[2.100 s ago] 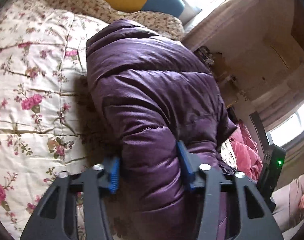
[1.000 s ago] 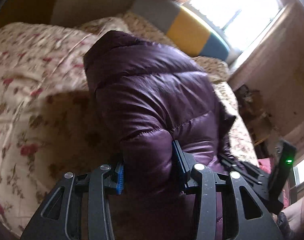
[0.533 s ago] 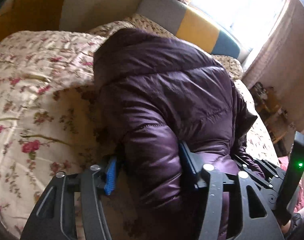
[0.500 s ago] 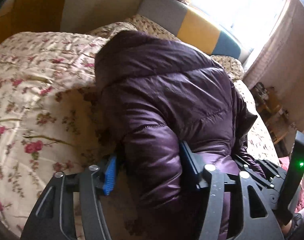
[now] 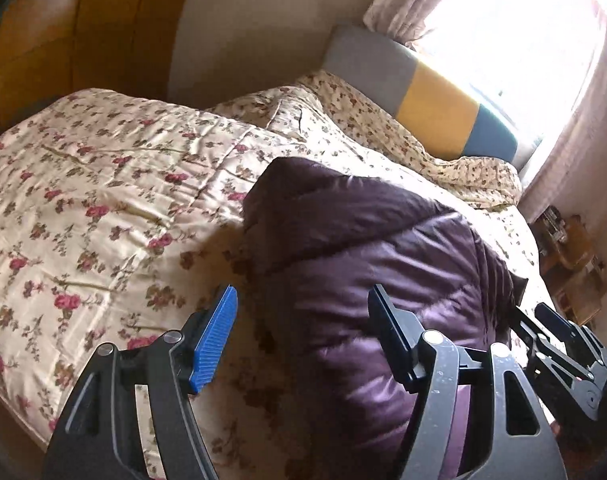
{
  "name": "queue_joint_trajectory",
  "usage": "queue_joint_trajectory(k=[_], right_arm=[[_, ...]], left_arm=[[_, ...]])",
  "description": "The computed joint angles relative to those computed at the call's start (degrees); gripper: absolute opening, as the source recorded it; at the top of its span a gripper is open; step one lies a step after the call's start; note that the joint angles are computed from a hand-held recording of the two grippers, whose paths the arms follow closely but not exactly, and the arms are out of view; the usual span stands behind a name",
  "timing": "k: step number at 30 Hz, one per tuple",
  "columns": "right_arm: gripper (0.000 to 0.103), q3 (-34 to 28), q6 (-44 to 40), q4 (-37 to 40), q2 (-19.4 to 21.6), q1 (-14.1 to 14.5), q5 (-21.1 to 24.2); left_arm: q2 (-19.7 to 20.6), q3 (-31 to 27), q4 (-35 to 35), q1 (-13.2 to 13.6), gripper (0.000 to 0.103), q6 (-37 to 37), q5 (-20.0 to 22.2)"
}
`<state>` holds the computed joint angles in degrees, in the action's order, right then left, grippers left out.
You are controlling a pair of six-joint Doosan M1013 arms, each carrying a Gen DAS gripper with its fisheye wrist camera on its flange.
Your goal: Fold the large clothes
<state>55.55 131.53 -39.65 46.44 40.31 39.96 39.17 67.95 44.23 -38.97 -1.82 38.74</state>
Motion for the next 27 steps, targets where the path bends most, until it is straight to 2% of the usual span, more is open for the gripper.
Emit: queue_joint_trajectory(k=[2,6,14,18,27], right_arm=[[0.048,-2.99,-2.29,1.33,1.67,-0.23,1.32],[0.046,-8.89,-5.07,2.46,5.12,-0.66,5.46],[0.044,-13.08,-8.19,2.94,8.56,-1.04,10.28],[0.044,-12.98,-9.21,4.93,9.29,-1.64,10.01],[0.045,-13.64,-11.08,7.66,10.87,-2.33,8.36]], left_arm=[[0.45,-1.0,-0.61,0.21,0.067,0.91,-0.1],[2.4,-4.97,-1.8,0.17,0.067,4.18,2.78],[6.48,-11.34,-7.42,0.9,0.067,12.28,4.8],[8.44,-13.56,-8.47,0.78,0.067,15.08,6.02],[9.95,-13.87,-8.65,0.95,0.067,15.08,5.11]])
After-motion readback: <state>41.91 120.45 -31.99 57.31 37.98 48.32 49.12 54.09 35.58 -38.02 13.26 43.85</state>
